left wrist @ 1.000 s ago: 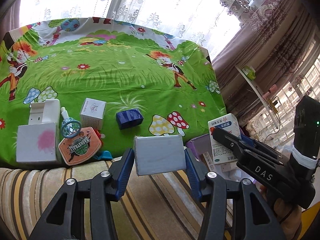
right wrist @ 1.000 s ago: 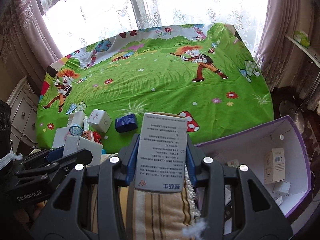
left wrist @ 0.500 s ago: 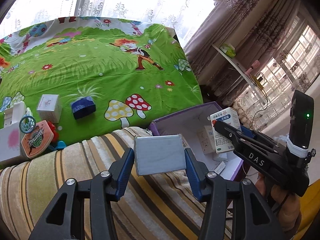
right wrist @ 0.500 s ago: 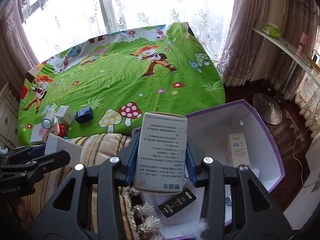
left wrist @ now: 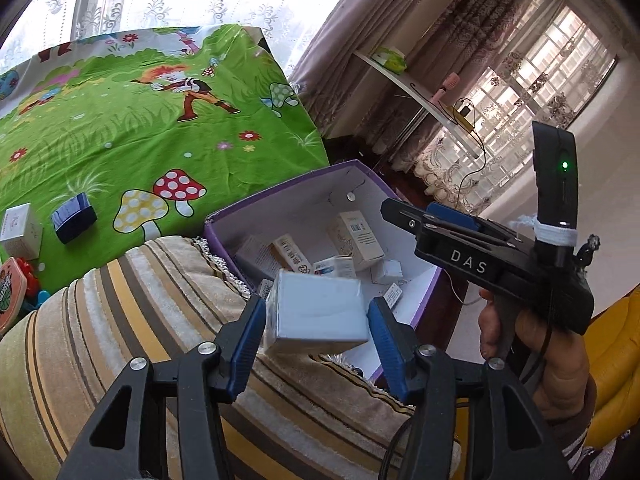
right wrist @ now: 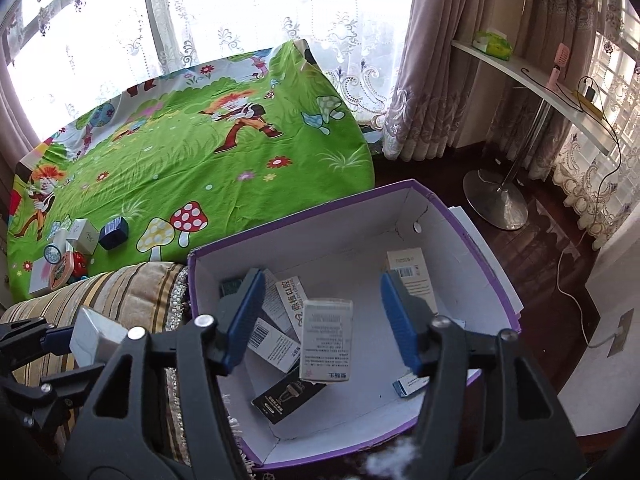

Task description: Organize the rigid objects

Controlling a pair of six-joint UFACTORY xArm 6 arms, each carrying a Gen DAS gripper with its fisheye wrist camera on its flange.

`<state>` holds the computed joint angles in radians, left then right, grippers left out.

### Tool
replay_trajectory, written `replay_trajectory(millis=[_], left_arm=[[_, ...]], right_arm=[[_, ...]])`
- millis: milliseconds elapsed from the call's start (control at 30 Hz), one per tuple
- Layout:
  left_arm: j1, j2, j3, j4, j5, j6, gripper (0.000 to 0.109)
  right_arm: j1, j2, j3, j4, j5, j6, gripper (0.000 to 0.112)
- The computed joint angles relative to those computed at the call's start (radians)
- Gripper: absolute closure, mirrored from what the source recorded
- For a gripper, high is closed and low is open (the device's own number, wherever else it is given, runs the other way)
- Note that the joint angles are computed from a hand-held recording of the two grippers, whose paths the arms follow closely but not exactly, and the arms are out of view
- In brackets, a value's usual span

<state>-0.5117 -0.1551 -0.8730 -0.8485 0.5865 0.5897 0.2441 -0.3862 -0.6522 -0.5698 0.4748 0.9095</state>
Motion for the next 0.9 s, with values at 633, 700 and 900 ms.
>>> replay_trajectory(millis=[633,700,900], left_arm=[[0.027,-0.012,0.011,-0.024,-0.008,0.000,0.042],[0.029,-0.015,0.015,-0.016,-0.016,-0.007,0.042],[0.032,-0.030,0.033,0.033,-0.062,-0.047,0.042]], right_arm=[[0.026,0.029,-0.020,0.024,-0.024,-0.027,0.035],[0.034,0.034,-0.026,0.027,-0.022,-0.033,0.035],[0.059,0.053,-0.045,0.030,-0.016,-0.053,0.035]])
